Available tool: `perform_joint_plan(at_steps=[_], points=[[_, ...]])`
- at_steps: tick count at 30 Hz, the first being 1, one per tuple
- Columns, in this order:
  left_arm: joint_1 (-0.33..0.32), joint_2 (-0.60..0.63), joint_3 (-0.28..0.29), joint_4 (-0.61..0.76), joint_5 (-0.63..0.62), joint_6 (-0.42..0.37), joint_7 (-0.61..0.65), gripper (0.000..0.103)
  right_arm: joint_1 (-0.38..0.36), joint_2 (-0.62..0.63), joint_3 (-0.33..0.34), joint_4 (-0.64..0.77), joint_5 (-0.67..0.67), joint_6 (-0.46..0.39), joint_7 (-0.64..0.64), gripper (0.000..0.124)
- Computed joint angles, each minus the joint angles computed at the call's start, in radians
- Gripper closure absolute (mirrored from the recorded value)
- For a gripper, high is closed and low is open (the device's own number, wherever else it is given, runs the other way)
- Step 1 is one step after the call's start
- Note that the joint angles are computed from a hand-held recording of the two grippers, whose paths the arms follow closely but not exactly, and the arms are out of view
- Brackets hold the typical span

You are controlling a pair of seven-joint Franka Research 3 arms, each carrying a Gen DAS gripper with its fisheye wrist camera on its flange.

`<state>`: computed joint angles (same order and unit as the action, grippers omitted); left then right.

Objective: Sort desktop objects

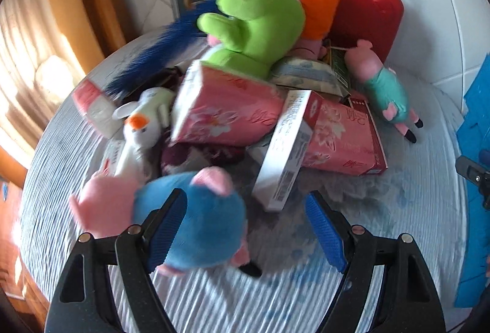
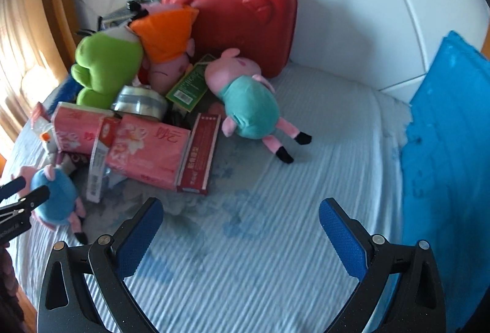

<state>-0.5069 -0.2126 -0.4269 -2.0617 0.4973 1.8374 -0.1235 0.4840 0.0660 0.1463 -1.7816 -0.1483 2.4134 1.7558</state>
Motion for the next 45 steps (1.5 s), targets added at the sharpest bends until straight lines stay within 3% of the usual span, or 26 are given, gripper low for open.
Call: perform_joint_plan(at_steps=[8, 12, 14, 21, 24, 25, 28, 33, 39, 42, 45], points=[[0.031, 0.134, 0.051, 0.031, 0.046, 0.067, 0.116, 0.027, 0.016, 0.209, -0.021, 0.16, 0.078, -0.058, -0.063, 0.021], [0.045, 0.169, 0.072, 0.036, 0.05, 0.087, 0.144, 0.031, 0.031, 0.289, -0.023, 0.238, 0.119, -0.082, -0.113, 0.044], [0.053, 0.177, 0.082, 0.034, 0.036, 0.083, 0.144, 0.037, 0.043, 0.331, -0.024, 0.288, 0.132, -0.116, -0.141, 0.045], [0.063, 0.168, 0.085, 0.004, 0.048, 0.119, 0.149, 0.042, 0.089, 0.407, -0.047, 0.36, 0.131, -0.152, -0.154, 0.046], [0.062, 0.167, 0.084, 0.004, 0.046, 0.134, 0.146, 0.052, 0.099, 0.415, -0.058, 0.367, 0.125, -0.16, -0.136, 0.078], [0.06, 0.167, 0.083, 0.005, 0.043, 0.141, 0.145, 0.059, 0.101, 0.404, -0.061, 0.353, 0.118, -0.155, -0.132, 0.079], [0.054, 0.172, 0.079, 0.014, 0.024, 0.159, 0.145, 0.079, 0.084, 0.338, -0.054, 0.265, 0.136, -0.146, -0.142, 0.08], [0.028, 0.175, 0.062, 0.032, -0.011, 0.157, 0.125, 0.08, 0.05, 0.191, -0.045, 0.064, 0.152, -0.154, -0.135, 0.08], [-0.003, 0.161, 0.046, 0.009, -0.12, 0.218, 0.113, 0.08, -0.001, 0.041, -0.023, -0.113, 0.188, -0.183, -0.159, 0.078], [-0.012, 0.169, 0.045, 0.009, -0.156, 0.217, 0.117, 0.08, -0.015, 0.022, -0.018, -0.128, 0.182, -0.159, -0.154, 0.058], [-0.014, 0.171, 0.048, 0.009, -0.17, 0.216, 0.117, 0.08, -0.019, 0.05, -0.014, -0.084, 0.164, -0.14, -0.144, 0.054]])
